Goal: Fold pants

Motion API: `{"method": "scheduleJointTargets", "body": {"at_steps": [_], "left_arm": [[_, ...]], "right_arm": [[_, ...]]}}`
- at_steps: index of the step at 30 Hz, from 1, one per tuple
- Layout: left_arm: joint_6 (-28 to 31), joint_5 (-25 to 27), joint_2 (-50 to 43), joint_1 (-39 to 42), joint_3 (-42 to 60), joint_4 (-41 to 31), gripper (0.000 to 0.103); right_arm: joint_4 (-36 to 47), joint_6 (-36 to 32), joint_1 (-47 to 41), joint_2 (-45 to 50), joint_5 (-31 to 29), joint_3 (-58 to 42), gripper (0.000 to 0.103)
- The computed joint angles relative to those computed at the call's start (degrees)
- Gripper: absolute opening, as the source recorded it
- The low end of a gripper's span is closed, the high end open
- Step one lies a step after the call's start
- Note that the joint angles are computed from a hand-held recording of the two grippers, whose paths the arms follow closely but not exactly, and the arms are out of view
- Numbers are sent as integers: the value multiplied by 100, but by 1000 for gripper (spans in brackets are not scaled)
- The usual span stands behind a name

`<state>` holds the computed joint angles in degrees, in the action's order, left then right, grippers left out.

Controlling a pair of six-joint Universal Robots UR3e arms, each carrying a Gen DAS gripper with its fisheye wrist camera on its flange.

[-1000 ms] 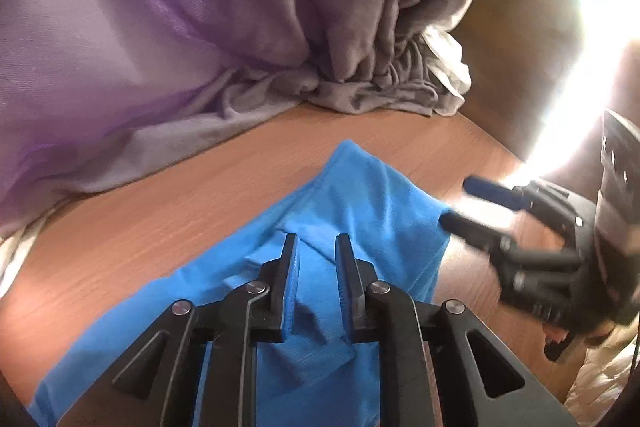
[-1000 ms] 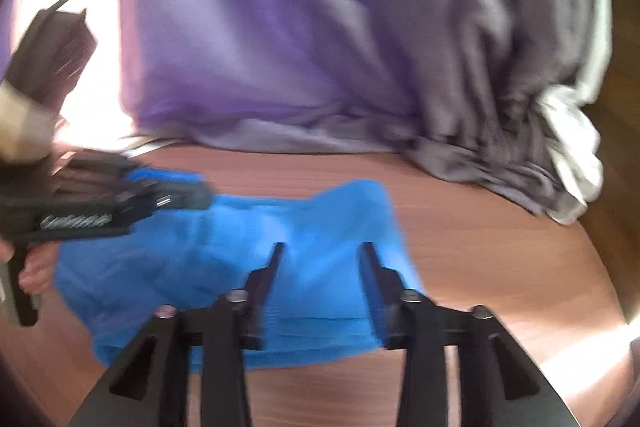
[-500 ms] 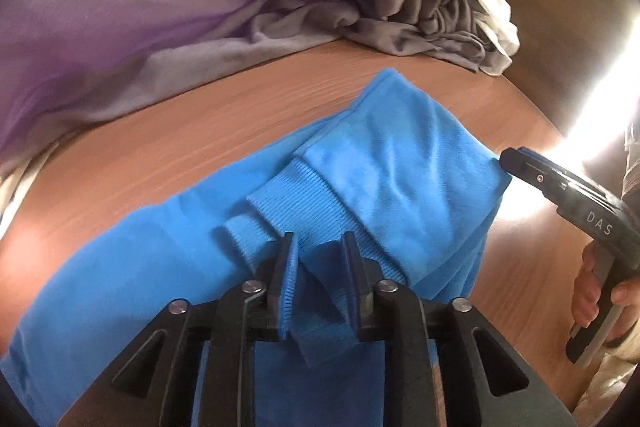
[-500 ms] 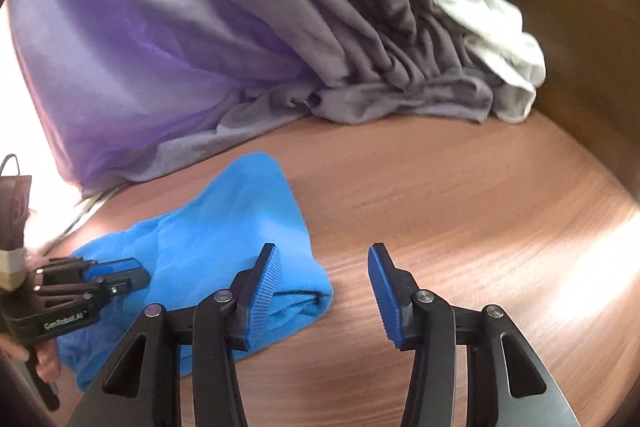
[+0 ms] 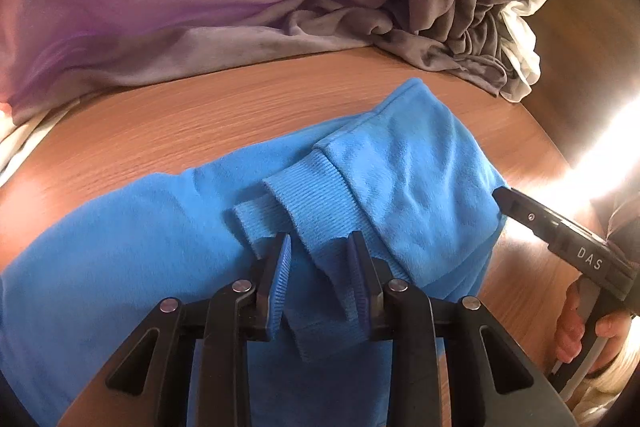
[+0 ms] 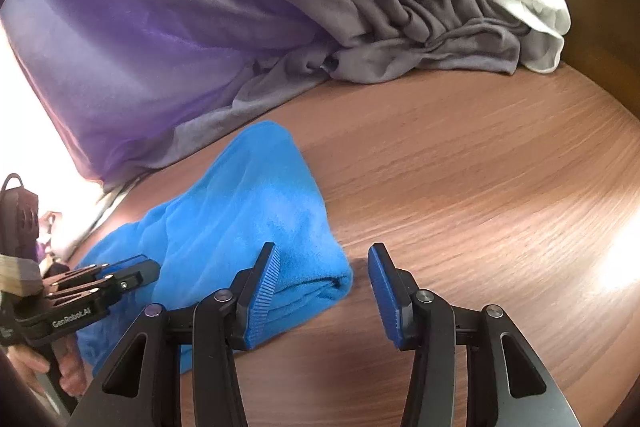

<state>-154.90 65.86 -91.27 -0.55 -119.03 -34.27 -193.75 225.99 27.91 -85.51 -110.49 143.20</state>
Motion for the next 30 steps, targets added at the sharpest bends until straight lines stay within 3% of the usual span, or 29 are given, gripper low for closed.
{"method": "scheduleJointTargets", "body": {"at_steps": [6, 8, 12, 15, 19, 22, 30], "left_arm": [[-39, 46, -38, -42, 62, -13, 30], [-81, 91, -46, -72, 82, 6, 30], [-337, 260, 188, -129, -5, 84, 29], [-780, 906, 876, -184, -489, 454, 37], [-1115, 1991, 1549, -327, -1070, 693, 37], [-1013, 1683, 1925, 36, -1410, 496, 32], [-1081, 1914, 1672, 56, -2048, 1310, 27]], "right_arm": [[-87, -10, -71, 77, 216, -11, 47], [-44, -134, -136, 61, 384, -37, 39], [517, -243, 41, -23, 136, -339, 31], [854, -282, 159, -127, -45, -504, 28], [1166, -314, 366, -249, -331, -684, 28], [1353, -374, 530, -254, -556, -860, 28], [1762, -610, 858, -336, -982, -1300, 26]]}}
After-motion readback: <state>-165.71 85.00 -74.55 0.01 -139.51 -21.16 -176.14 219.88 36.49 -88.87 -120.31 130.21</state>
